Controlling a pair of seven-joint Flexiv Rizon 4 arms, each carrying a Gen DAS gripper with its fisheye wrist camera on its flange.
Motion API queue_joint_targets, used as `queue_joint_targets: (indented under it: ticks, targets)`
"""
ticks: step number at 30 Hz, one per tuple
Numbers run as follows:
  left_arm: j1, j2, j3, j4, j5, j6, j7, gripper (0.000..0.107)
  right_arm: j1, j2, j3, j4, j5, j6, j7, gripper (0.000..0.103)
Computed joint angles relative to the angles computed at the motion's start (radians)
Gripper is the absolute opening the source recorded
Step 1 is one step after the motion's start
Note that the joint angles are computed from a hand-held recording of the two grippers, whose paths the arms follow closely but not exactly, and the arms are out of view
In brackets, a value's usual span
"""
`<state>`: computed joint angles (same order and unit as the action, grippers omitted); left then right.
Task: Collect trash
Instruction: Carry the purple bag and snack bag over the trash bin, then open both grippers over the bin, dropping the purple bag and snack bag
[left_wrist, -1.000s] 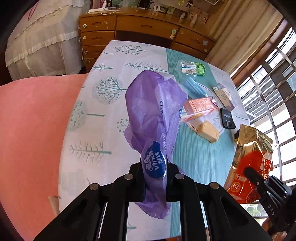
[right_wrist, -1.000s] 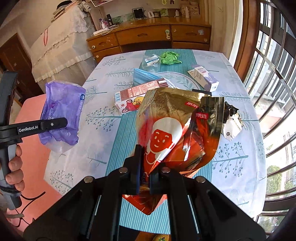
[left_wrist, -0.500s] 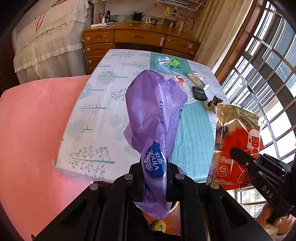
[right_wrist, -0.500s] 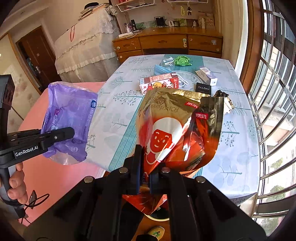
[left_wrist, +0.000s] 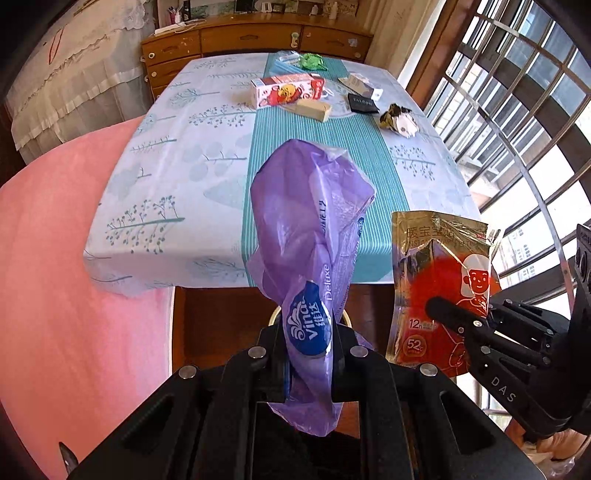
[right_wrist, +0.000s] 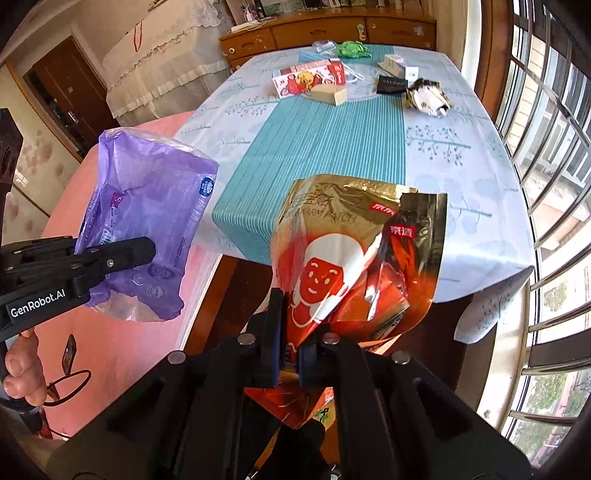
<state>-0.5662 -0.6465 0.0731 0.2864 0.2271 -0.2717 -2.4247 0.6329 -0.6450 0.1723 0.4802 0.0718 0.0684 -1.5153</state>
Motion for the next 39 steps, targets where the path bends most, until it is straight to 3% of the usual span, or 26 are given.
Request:
queue_joint_targets:
  ticks: [8, 14, 20, 27, 30, 33, 34, 36, 38, 39]
  targets:
    - [0.069, 0.125, -0.075, 0.466, -0.082, 0.297, 0.005, 0.012, -0.014, 0.067, 0.007, 0.306, -0.032, 0.115, 0.051, 0.004]
    - [0.121, 0.155, -0.115, 0.787, -0.15, 0.548, 0.02, 0.012, -0.023, 0.071, 0.019, 0.535, -0.079, 0.247, 0.093, 0.004]
    - [0.152, 0.114, -0.127, 0.987, -0.191, 0.747, 0.064, 0.013, -0.033, 0.008, 0.024, 0.691, -0.119, 0.388, 0.143, 0.004]
    - [0.166, 0.01, -0.121, 1.071, -0.202, 0.936, 0.143, 0.013, -0.044, -0.096, 0.022, 0.775, -0.166, 0.539, 0.185, 0.004]
    - [0.166, -0.035, -0.119, 1.093, -0.211, 1.024, 0.175, 0.026, -0.051, -0.135, 0.026, 0.786, -0.177, 0.582, 0.186, 0.004]
    - [0.181, -0.073, -0.124, 1.1, -0.241, 1.077, 0.213, 0.068, -0.06, -0.171, 0.042, 0.766, -0.168, 0.592, 0.177, 0.007]
    - [0.188, -0.087, -0.131, 1.1, -0.258, 1.089, 0.229, 0.076, -0.062, -0.18, 0.042, 0.762, -0.168, 0.589, 0.176, 0.012]
    - [0.19, -0.105, -0.127, 1.103, -0.277, 1.102, 0.243, 0.08, -0.063, -0.186, 0.037, 0.767, -0.173, 0.591, 0.179, 0.023]
    - [0.187, -0.118, -0.117, 1.098, -0.283, 1.094, 0.251, 0.087, -0.067, -0.186, 0.038, 0.775, -0.172, 0.599, 0.181, 0.048]
    - [0.18, -0.123, -0.105, 1.093, -0.278, 1.092, 0.243, 0.088, -0.072, -0.183, 0.042, 0.783, -0.168, 0.605, 0.18, 0.051]
